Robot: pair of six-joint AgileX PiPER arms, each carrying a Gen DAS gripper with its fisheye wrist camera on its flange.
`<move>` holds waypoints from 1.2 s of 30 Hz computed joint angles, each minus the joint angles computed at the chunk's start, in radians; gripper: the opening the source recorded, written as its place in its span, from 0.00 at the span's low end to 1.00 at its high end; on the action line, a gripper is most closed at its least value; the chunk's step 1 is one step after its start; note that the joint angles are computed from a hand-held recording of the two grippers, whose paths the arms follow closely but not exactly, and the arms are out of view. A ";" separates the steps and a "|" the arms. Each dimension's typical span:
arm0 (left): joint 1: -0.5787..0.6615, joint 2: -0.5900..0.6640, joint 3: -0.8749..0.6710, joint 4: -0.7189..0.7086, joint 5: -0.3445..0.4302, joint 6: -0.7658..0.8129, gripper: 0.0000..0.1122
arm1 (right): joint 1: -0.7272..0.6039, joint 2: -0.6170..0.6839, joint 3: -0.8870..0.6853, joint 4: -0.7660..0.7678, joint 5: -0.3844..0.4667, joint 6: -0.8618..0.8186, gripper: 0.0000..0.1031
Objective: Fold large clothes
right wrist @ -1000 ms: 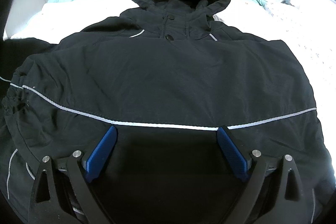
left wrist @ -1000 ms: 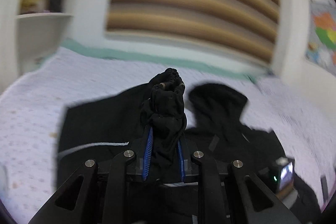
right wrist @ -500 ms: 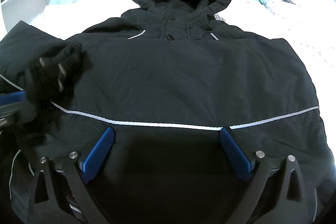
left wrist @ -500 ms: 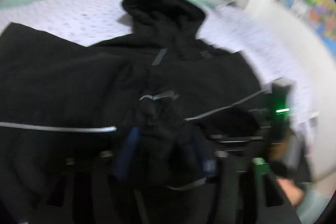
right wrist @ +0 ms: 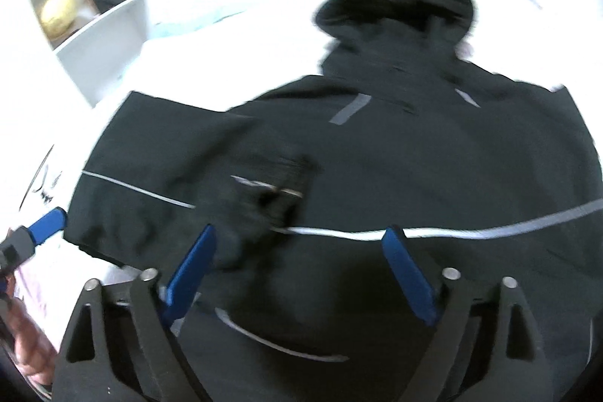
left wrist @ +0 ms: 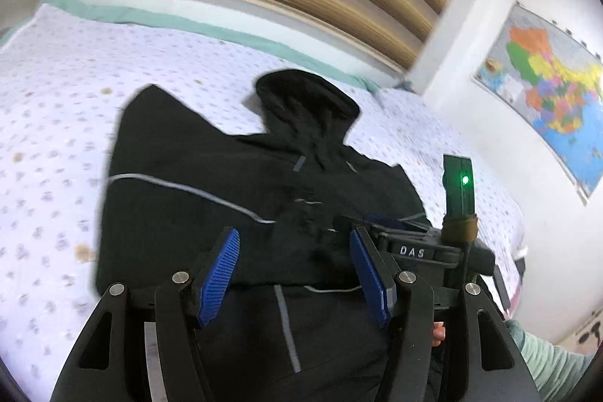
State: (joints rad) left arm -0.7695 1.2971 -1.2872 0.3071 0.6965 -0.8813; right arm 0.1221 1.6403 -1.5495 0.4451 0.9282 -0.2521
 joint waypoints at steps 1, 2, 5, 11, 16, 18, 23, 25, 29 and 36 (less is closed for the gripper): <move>-0.012 -0.021 0.015 0.049 0.024 -0.039 0.56 | 0.023 0.019 -0.030 -0.026 0.007 0.026 0.86; -0.021 -0.033 0.016 0.075 0.051 -0.052 0.56 | 0.051 0.036 -0.055 -0.062 0.009 0.064 0.86; -0.048 -0.055 0.003 0.150 0.156 -0.094 0.56 | 0.102 0.131 -0.152 -0.123 0.050 0.177 0.82; -0.008 -0.079 -0.018 0.159 0.260 -0.114 0.56 | 0.186 0.126 -0.121 -0.208 -0.013 0.181 0.30; 0.003 -0.058 -0.067 0.135 0.277 -0.113 0.56 | 0.142 -0.012 -0.110 -0.239 -0.029 0.155 0.29; -0.014 -0.013 -0.126 0.141 0.288 -0.093 0.56 | 0.090 -0.055 -0.131 -0.242 -0.018 0.130 0.29; -0.080 0.151 -0.330 0.148 0.336 -0.038 0.56 | -0.108 -0.091 -0.220 -0.204 0.044 0.027 0.28; -0.092 0.237 -0.428 0.129 0.353 -0.001 0.56 | -0.195 -0.105 -0.216 -0.182 0.056 -0.024 0.28; -0.103 0.403 -0.610 0.108 0.401 0.061 0.56 | -0.379 -0.074 -0.232 -0.073 0.104 -0.136 0.28; -0.012 0.678 -0.796 -0.055 0.456 0.144 0.56 | -0.467 0.022 -0.124 -0.032 0.063 -0.272 0.28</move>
State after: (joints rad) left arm -0.7814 1.9752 -2.0827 0.2518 1.1525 -0.7373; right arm -0.3444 1.6622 -1.6736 0.4130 0.9909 -0.5246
